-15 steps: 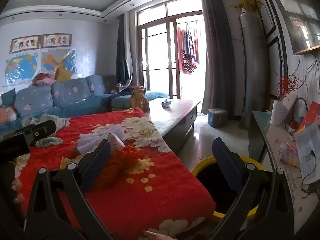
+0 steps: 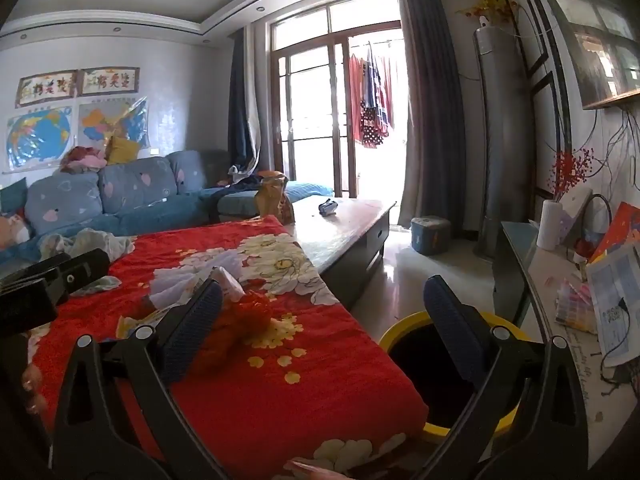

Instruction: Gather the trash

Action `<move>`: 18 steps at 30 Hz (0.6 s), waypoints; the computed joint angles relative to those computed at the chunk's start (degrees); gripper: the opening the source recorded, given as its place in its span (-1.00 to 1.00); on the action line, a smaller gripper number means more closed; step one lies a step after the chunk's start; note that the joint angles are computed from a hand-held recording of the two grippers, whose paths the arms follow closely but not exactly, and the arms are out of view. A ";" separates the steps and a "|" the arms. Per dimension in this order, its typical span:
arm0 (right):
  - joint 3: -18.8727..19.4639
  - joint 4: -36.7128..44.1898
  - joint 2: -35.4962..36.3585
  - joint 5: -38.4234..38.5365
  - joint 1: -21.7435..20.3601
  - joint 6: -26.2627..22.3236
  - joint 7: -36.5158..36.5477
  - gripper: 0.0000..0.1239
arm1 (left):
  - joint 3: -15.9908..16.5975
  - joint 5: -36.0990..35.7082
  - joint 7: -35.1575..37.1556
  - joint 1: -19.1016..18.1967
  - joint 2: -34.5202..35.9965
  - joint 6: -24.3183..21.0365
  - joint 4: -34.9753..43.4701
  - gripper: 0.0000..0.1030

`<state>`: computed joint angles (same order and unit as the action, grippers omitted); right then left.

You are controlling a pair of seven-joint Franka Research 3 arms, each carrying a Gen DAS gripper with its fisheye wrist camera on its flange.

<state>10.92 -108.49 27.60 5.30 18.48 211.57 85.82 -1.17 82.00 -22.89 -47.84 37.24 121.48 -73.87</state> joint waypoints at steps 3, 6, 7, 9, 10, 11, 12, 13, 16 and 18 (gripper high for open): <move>0.42 -0.50 0.28 -1.21 -1.07 0.92 0.69 0.50 | -0.02 -0.50 1.21 0.47 0.41 0.73 1.06 0.88; 0.59 -0.49 0.31 -1.89 -1.44 1.01 1.42 0.50 | 0.23 -0.66 1.33 0.33 0.47 0.90 1.17 0.88; 0.64 -0.67 0.25 -2.13 -1.62 1.26 1.72 0.50 | 0.28 -0.74 1.37 0.27 0.50 0.81 1.23 0.88; 0.38 -0.56 0.50 -1.85 -1.24 1.65 1.70 0.50 | 0.37 -0.74 1.36 0.22 0.48 0.90 1.21 0.88; 0.32 -0.57 0.49 -1.90 -1.21 1.66 1.74 0.50 | 0.40 -0.76 1.36 0.20 0.48 0.91 1.21 0.88; 0.28 -0.57 0.49 -1.95 -1.21 1.66 1.80 0.50 | 0.43 -0.77 1.39 0.16 0.52 0.84 1.27 0.88; 0.31 -0.58 0.49 -2.07 -1.28 1.68 1.94 0.50 | 0.42 -0.81 1.53 0.16 0.56 0.89 1.40 0.88; 0.24 -0.58 0.46 -2.00 -1.18 1.65 1.92 0.50 | 0.44 -0.85 1.62 0.15 0.60 0.91 1.47 0.88; 0.16 -0.60 0.41 -2.04 -1.13 1.62 1.96 0.50 | 0.49 -0.92 1.64 0.09 0.61 0.98 1.52 0.88; 0.13 -0.77 0.15 -1.99 -1.09 1.57 2.01 0.50 | 0.50 -0.99 1.81 0.02 0.69 0.90 1.67 0.88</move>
